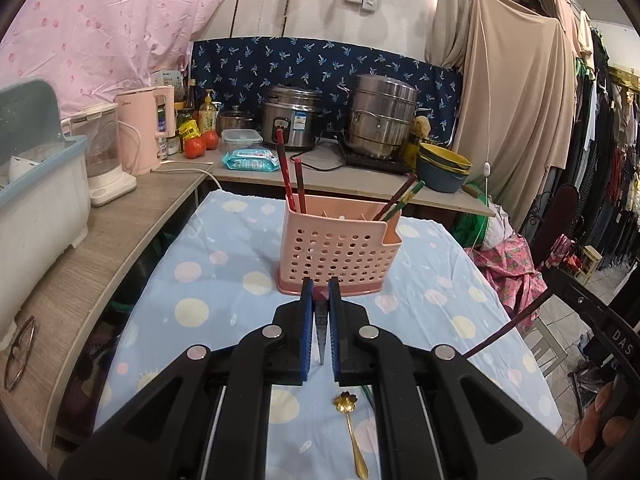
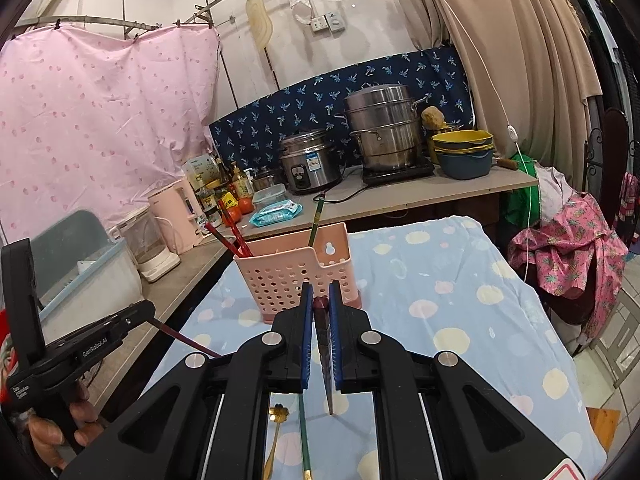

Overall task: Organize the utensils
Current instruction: 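Lower both chopsticks into the pink basket with both tools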

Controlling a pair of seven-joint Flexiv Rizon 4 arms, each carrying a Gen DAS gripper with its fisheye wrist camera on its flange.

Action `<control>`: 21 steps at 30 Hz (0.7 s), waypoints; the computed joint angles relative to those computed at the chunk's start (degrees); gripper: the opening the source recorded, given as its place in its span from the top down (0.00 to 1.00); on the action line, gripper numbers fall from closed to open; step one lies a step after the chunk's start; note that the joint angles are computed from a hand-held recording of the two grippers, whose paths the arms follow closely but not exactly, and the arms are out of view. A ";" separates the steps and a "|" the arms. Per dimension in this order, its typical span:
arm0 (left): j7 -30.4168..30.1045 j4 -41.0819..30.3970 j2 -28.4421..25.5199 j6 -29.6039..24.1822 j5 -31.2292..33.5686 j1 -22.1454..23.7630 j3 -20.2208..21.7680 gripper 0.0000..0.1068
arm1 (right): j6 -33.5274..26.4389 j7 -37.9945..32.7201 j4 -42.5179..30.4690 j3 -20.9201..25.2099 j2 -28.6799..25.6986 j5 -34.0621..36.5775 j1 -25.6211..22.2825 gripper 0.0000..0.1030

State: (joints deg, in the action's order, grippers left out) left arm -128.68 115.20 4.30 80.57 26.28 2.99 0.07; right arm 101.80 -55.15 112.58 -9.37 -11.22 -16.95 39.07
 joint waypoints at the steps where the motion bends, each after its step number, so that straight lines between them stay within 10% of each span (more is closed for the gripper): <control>1: 0.56 -0.25 -0.29 0.27 -0.57 0.00 0.09 0.93 | -0.13 -0.11 -0.64 1.12 -0.34 0.03 -0.96 0.93; 21: 6.48 -14.83 -7.22 0.93 -3.70 -2.24 3.27 0.93 | -4.07 -4.93 -23.87 22.38 -11.40 0.35 -18.61 0.93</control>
State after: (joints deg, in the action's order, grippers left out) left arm -122.20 100.37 -2.91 81.50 22.59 0.75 3.34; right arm 97.72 -60.08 88.70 13.00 -22.62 -16.60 20.46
